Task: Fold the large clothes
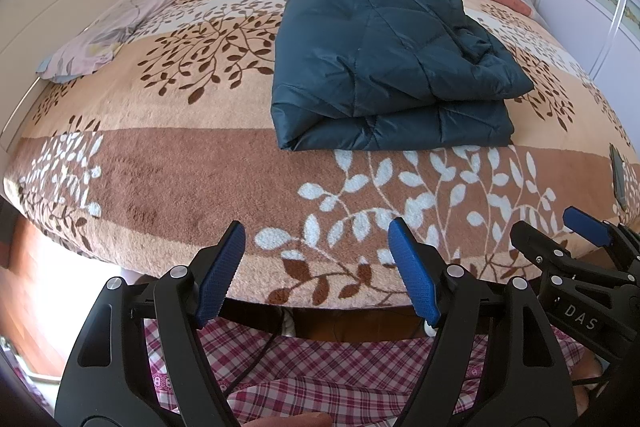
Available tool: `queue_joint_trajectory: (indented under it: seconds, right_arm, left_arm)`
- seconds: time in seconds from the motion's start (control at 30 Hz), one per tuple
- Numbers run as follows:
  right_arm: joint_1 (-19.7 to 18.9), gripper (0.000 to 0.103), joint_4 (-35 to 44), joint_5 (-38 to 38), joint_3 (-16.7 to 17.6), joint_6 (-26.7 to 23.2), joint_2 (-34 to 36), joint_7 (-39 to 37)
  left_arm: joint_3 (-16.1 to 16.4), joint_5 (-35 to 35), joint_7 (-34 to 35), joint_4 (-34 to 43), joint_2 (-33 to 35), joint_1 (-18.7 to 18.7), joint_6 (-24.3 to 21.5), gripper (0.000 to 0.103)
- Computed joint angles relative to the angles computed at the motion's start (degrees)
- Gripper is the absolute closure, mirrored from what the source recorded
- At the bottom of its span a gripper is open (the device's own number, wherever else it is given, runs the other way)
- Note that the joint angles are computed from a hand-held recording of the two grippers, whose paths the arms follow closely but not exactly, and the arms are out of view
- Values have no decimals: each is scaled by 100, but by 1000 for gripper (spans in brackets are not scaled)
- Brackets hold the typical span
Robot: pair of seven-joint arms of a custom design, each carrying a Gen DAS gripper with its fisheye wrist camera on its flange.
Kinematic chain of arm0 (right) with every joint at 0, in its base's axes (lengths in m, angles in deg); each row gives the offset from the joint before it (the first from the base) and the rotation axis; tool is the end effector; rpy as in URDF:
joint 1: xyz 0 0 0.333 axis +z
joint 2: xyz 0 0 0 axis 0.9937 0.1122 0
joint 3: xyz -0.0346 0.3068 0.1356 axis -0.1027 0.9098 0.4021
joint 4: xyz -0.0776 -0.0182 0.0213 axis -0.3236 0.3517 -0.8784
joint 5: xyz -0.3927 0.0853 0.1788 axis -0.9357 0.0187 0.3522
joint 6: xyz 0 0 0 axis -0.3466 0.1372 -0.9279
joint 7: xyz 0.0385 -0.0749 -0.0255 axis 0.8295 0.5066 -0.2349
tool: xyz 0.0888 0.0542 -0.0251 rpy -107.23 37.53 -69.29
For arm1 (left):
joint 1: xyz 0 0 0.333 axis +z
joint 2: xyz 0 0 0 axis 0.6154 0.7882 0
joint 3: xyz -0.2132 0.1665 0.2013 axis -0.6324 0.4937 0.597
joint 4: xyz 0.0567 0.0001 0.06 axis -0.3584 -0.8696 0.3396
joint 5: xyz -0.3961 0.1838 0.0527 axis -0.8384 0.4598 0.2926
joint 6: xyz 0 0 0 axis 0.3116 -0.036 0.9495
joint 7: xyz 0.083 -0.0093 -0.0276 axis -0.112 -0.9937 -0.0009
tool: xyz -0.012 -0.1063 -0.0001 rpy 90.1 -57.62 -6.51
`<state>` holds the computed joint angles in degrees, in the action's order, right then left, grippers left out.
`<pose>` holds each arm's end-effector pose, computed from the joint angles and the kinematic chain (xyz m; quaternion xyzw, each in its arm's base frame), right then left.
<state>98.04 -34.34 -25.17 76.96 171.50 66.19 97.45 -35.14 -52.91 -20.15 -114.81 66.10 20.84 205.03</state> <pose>0.6157 0.1975 0.5558 -0.6574 0.7020 -0.1785 0.2076 0.6490 -0.3164 0.5559 -0.6469 0.7013 -0.2115 0.2119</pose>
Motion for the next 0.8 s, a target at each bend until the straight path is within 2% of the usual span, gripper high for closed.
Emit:
queue_joint_trajectory:
  seconds: [0.8]
  right_arm:
    - [5, 24, -8, -26, -1, 0, -3, 19]
  left_arm:
    - [-3, -23, 18, 17, 9, -8, -16, 29]
